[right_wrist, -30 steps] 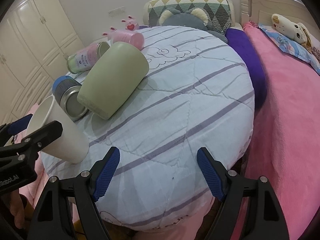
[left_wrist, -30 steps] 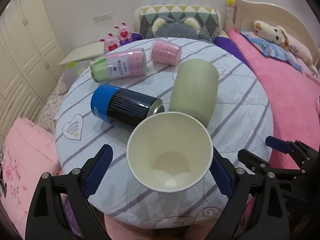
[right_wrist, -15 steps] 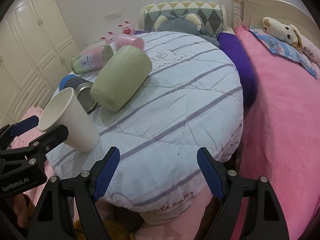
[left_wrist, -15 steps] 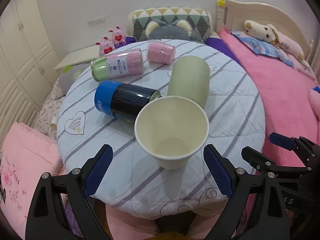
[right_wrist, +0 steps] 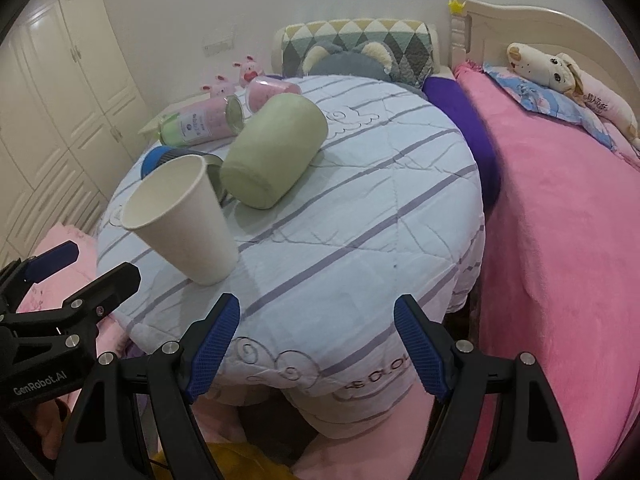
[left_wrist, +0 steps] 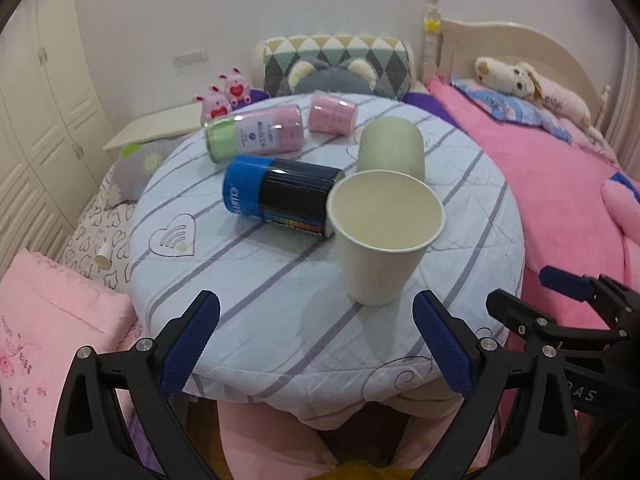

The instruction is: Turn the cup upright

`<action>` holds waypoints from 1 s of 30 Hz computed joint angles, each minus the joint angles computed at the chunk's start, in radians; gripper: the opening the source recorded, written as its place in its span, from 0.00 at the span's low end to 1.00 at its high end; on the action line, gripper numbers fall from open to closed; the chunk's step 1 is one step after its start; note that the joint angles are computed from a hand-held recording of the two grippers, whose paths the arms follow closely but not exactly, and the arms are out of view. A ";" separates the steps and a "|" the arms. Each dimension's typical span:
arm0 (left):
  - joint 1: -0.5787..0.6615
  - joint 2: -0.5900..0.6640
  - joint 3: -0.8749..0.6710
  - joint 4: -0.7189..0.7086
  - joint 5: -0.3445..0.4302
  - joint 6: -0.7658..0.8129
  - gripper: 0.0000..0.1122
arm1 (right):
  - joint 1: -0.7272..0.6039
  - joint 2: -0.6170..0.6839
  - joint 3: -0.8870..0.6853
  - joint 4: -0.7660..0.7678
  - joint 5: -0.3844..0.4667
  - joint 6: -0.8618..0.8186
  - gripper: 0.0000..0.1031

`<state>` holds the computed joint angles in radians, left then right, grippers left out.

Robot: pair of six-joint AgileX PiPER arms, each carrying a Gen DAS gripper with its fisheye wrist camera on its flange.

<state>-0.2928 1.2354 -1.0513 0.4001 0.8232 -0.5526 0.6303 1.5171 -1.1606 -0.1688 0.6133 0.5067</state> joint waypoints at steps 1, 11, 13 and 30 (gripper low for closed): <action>0.009 -0.016 0.019 0.006 -0.018 -0.001 0.88 | 0.009 -0.007 0.009 -0.011 -0.009 0.020 0.79; 0.109 -0.074 0.138 -0.047 -0.131 0.047 0.88 | 0.121 -0.091 0.139 -0.307 -0.099 0.376 0.79; 0.106 -0.088 0.165 -0.021 -0.155 0.019 0.88 | 0.135 -0.109 0.167 -0.385 -0.120 0.457 0.79; -0.145 -0.253 0.348 0.535 -0.205 -0.534 0.88 | 0.306 -0.168 0.326 -1.135 -0.042 1.165 0.79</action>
<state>-0.4374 0.9822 -0.7031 0.9356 0.6179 -1.0867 0.9366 1.3490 -0.8343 -1.3037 0.5714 1.6722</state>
